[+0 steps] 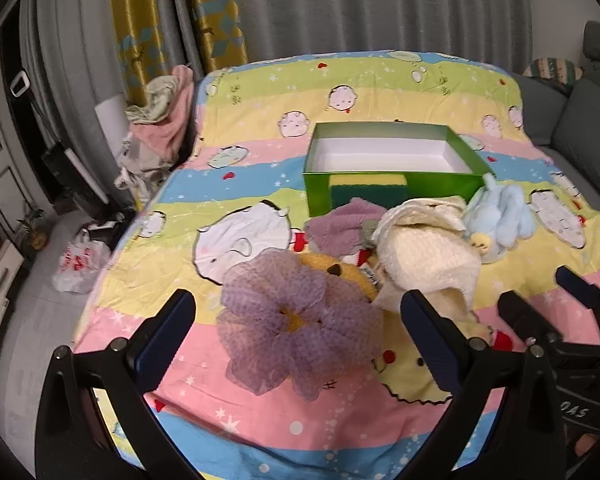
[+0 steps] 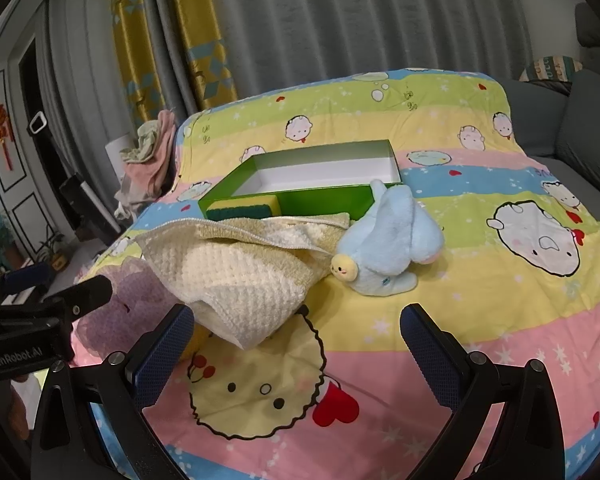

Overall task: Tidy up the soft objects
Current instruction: 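Move both tools toward the cream knit towel on the pile, then close both tools on the cream knit towel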

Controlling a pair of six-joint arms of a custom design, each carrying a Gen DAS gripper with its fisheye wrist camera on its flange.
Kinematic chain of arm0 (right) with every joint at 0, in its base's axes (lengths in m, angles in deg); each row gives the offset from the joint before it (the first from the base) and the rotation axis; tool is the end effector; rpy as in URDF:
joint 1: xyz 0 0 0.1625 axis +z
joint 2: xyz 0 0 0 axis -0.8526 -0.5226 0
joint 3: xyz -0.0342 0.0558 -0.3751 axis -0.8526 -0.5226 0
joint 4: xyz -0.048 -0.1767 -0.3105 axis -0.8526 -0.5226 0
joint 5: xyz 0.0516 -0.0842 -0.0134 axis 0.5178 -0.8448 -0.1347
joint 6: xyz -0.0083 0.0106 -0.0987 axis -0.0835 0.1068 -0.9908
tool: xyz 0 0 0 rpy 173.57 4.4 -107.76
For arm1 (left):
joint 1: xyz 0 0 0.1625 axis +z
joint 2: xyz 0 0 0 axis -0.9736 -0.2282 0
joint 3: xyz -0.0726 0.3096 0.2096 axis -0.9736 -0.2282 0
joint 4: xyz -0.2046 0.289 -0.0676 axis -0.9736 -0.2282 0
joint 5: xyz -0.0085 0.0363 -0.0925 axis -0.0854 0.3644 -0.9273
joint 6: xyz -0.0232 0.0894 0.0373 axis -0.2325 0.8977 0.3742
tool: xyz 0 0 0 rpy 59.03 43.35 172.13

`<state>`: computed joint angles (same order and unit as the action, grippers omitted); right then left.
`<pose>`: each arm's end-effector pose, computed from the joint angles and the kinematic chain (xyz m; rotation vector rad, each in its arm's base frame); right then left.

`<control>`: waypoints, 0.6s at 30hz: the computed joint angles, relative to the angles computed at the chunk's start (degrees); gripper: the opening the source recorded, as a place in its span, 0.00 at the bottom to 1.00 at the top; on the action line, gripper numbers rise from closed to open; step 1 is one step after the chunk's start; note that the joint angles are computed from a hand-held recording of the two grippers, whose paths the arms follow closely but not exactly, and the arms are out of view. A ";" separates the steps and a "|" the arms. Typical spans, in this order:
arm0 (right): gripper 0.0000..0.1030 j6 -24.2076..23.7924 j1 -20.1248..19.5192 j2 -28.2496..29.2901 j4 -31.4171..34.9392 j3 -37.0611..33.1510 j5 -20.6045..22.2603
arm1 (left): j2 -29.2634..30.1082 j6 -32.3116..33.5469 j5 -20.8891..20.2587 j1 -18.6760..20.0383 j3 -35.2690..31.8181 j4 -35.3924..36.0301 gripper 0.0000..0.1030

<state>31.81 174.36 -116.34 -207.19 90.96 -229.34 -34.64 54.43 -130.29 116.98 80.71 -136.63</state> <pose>0.2393 -0.3635 0.1083 0.0851 -2.1557 1.3388 -0.2013 -0.4419 0.2097 0.9408 2.1766 -0.8251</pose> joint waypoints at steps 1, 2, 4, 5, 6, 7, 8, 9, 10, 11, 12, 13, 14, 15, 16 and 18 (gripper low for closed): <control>1.00 -0.13 -0.17 -0.03 -0.05 0.12 0.29 | -0.43 -0.25 -1.71 0.46 -0.66 1.22 0.99; 1.00 -0.29 -0.43 -0.10 -0.16 0.33 0.91 | -1.28 -0.83 -4.77 1.28 -1.77 3.65 0.99; 1.00 -0.03 -1.15 -0.65 0.17 1.04 2.94 | -2.52 -2.24 -11.37 3.26 -4.55 8.61 0.99; 1.00 0.17 -1.60 -1.00 0.32 1.50 4.36 | -2.88 -3.05 -15.66 4.74 -6.75 11.66 0.99; 1.00 0.34 -2.11 -1.32 0.39 1.96 5.95 | -2.90 -3.61 -19.13 6.00 -8.72 13.98 0.99; 1.00 0.33 -2.68 -1.64 0.30 2.44 7.75 | -2.74 -4.14 -22.03 6.98 -10.39 15.74 0.99; 1.00 0.46 -2.92 -1.75 0.42 2.61 8.72 | -2.33 -4.60 -24.65 7.86 -12.03 17.39 0.99; 1.00 0.23 -3.18 -1.83 0.29 2.82 9.90 | -1.80 -4.79 -27.12 8.61 -13.55 18.90 0.99; 1.00 -0.07 -3.48 -1.82 0.10 2.94 11.00 | -1.06 -4.81 -29.07 9.12 -14.78 19.85 0.99; 1.00 -0.22 -3.83 -1.83 0.11 2.99 11.82 | -0.42 -5.05 -29.64 9.07 -15.54 20.37 0.99; 1.00 -0.22 -4.35 -1.83 0.20 3.04 12.88 | 0.12 -5.23 -29.93 8.96 -16.09 20.88 0.99; 1.00 0.15 -5.09 -2.00 0.73 3.12 14.12 | 0.92 -4.85 -30.46 8.82 -16.66 21.08 0.99; 1.00 0.77 -5.75 -2.22 1.48 3.20 15.13 | 1.85 -4.07 -31.22 8.70 -17.22 21.15 0.99; 1.00 1.50 -6.36 -2.43 2.14 3.29 16.08 | 2.70 -3.67 -31.52 8.56 -17.85 21.61 0.99; 1.00 2.19 -7.12 -2.57 2.65 3.30 16.94 | 3.62 -3.20 -31.88 8.48 -18.76 22.52 0.99; 1.00 2.74 -7.95 -2.53 3.04 2.98 17.47 | 5.25 -2.29 -32.14 8.66 -20.18 23.59 0.97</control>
